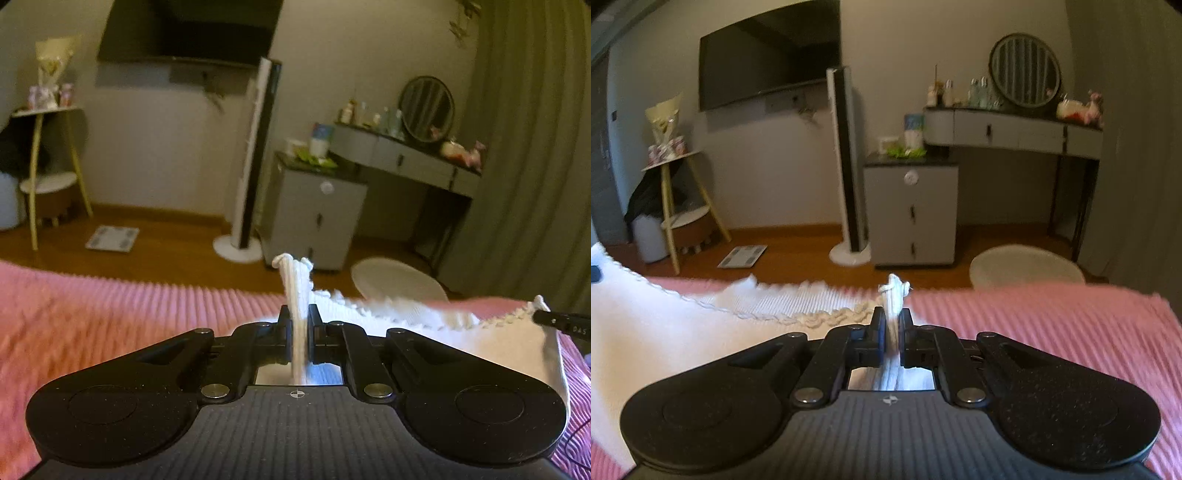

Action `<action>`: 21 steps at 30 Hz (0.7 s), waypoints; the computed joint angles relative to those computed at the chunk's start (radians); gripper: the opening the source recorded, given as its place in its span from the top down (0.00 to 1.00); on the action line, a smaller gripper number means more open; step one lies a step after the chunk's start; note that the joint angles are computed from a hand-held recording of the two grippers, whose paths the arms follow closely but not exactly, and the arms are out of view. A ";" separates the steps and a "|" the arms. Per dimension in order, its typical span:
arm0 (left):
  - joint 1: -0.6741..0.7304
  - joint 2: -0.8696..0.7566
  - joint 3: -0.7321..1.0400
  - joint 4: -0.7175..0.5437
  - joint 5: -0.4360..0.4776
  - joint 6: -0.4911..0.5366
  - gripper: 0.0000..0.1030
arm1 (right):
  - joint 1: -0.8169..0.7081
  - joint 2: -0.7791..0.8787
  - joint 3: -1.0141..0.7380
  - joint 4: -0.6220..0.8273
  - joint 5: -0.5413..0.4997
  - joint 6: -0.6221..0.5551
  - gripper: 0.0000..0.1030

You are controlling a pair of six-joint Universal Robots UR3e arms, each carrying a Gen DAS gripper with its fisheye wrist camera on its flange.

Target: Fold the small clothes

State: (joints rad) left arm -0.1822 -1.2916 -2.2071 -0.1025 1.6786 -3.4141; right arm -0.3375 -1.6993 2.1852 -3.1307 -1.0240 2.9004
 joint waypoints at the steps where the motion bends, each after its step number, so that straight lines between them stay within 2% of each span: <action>1: -0.007 -0.041 0.031 0.011 0.024 0.008 0.91 | 0.039 0.059 -0.048 -0.038 -0.050 0.020 0.94; 4: -0.027 -0.186 0.126 0.056 0.102 0.050 0.90 | 0.137 0.234 -0.208 -0.087 -0.166 0.058 0.94; 11: -0.029 -0.435 0.271 0.099 0.189 0.055 0.90 | 0.265 0.513 -0.475 -0.088 -0.347 0.051 0.94; 14: -0.028 -0.500 0.306 0.081 0.200 0.073 0.90 | 0.286 0.583 -0.527 -0.086 -0.386 0.044 0.94; 18: -0.050 -0.595 0.384 -0.018 0.258 0.087 0.90 | 0.314 0.657 -0.588 -0.042 -0.441 0.049 0.94; 21: -0.065 -0.626 0.402 -0.067 0.298 0.085 0.85 | 0.319 0.671 -0.613 0.021 -0.449 0.063 0.93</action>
State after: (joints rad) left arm -0.2475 -1.9176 -1.8052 -0.1696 1.9764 -3.3294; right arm -0.0181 -1.0281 1.5725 -3.1100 -1.4734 2.9636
